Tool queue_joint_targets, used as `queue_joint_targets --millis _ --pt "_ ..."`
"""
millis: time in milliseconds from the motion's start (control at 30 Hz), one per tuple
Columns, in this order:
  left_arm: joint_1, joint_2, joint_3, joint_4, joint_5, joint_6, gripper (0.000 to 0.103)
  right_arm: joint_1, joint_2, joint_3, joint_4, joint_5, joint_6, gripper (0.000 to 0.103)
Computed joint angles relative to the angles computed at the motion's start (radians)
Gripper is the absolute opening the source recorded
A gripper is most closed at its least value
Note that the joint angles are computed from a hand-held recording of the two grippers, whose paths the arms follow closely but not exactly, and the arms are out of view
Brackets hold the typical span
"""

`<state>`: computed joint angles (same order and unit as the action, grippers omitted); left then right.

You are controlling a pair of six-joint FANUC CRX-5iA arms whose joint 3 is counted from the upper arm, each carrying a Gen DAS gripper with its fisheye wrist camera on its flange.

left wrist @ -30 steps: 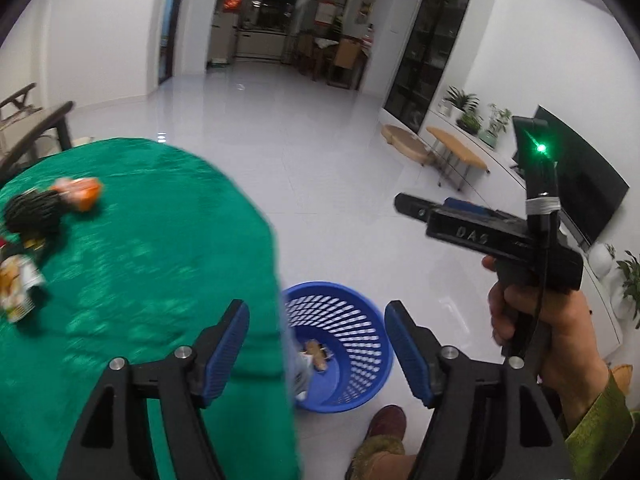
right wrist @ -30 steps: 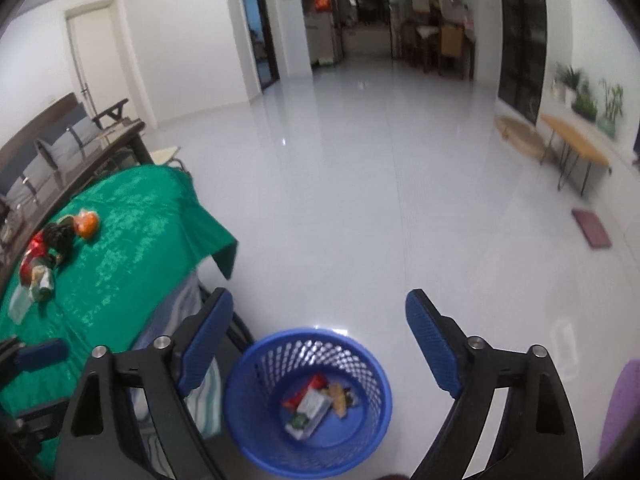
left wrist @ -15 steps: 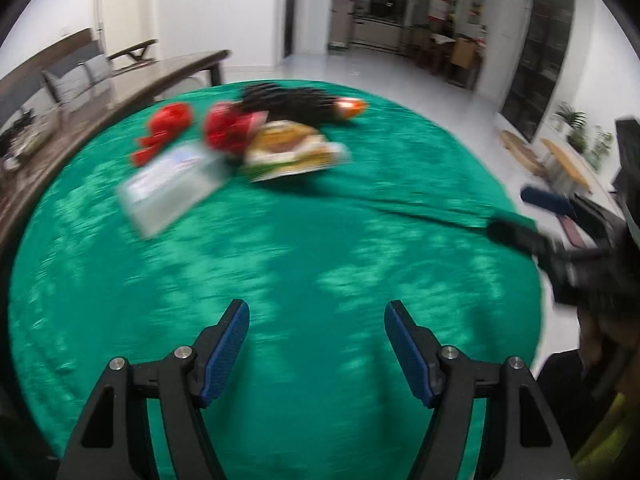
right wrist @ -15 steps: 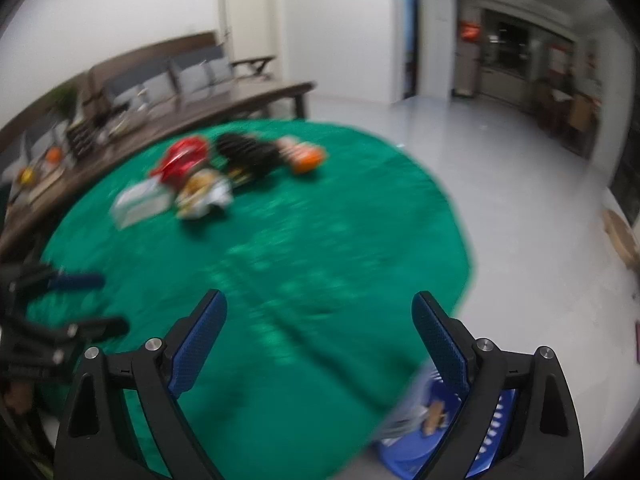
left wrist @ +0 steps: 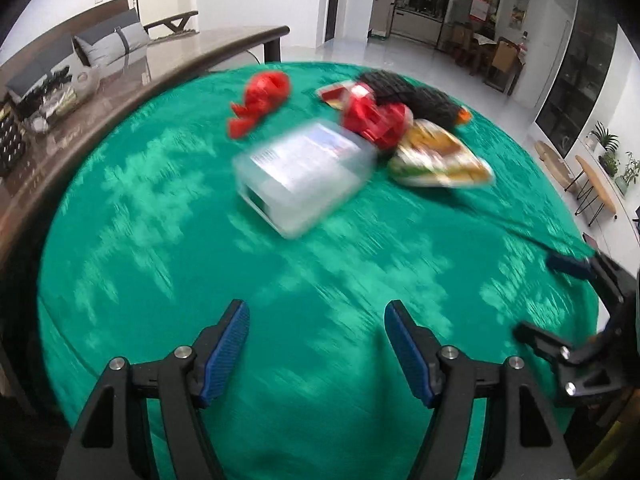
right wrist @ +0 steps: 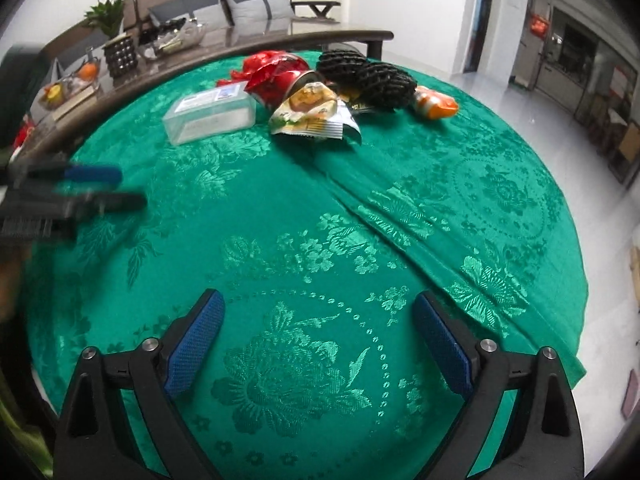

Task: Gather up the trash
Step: 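Return to the table and grasp the clear plastic box with the left tool, then grasp the yellow snack wrapper with the right tool while the left tool holds the box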

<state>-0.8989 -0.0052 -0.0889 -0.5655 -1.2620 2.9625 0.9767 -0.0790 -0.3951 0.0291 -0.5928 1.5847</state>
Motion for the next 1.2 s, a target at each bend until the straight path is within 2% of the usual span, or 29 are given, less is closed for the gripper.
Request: queue_joint_targets --millis 100,167,333,567,667,767,900,1000,1067,1133,1200 --pt "0.071 -0.085 -0.063 0.006 0.072 -0.093 0.073 -0.004 -0.003 -0.003 -0.01 0.002 0.013 0.099" --pt "0.131 -0.125 -0.092 0.036 0.135 -0.2 0.076 -0.005 -0.007 -0.008 -0.013 0.009 0.016 0.101" --pt "0.2 -0.099 -0.062 0.055 0.166 -0.459 0.077 -0.003 -0.005 -0.004 -0.02 0.008 0.021 0.103" --pt "0.357 -0.118 -0.161 0.249 0.372 -0.685 0.077 -0.007 0.0 0.004 -0.032 0.005 0.037 0.103" --pt "0.383 -0.111 -0.177 0.304 0.411 -0.759 0.078 -0.007 0.002 0.006 -0.032 0.003 0.038 0.103" --pt "0.358 -0.084 -0.155 0.283 0.392 -0.773 0.078 -0.015 0.009 0.024 -0.057 -0.016 0.066 0.103" --pt "0.286 -0.018 -0.071 0.182 0.286 -0.743 0.078 -0.069 0.035 0.111 -0.195 -0.076 0.162 0.102" --pt "0.273 -0.002 -0.054 0.157 0.267 -0.707 0.078 -0.1 0.074 0.184 -0.235 -0.066 0.157 0.102" --pt "0.257 0.004 -0.041 0.126 0.25 -0.658 0.072 -0.116 0.121 0.257 -0.273 -0.075 0.183 0.102" --pt "0.256 0.004 -0.041 0.122 0.249 -0.634 0.071 -0.115 0.18 0.332 -0.281 -0.087 0.196 0.102" --pt "0.25 0.005 -0.036 0.115 0.236 -0.599 0.068 -0.119 0.244 0.417 -0.309 -0.136 0.236 0.102"
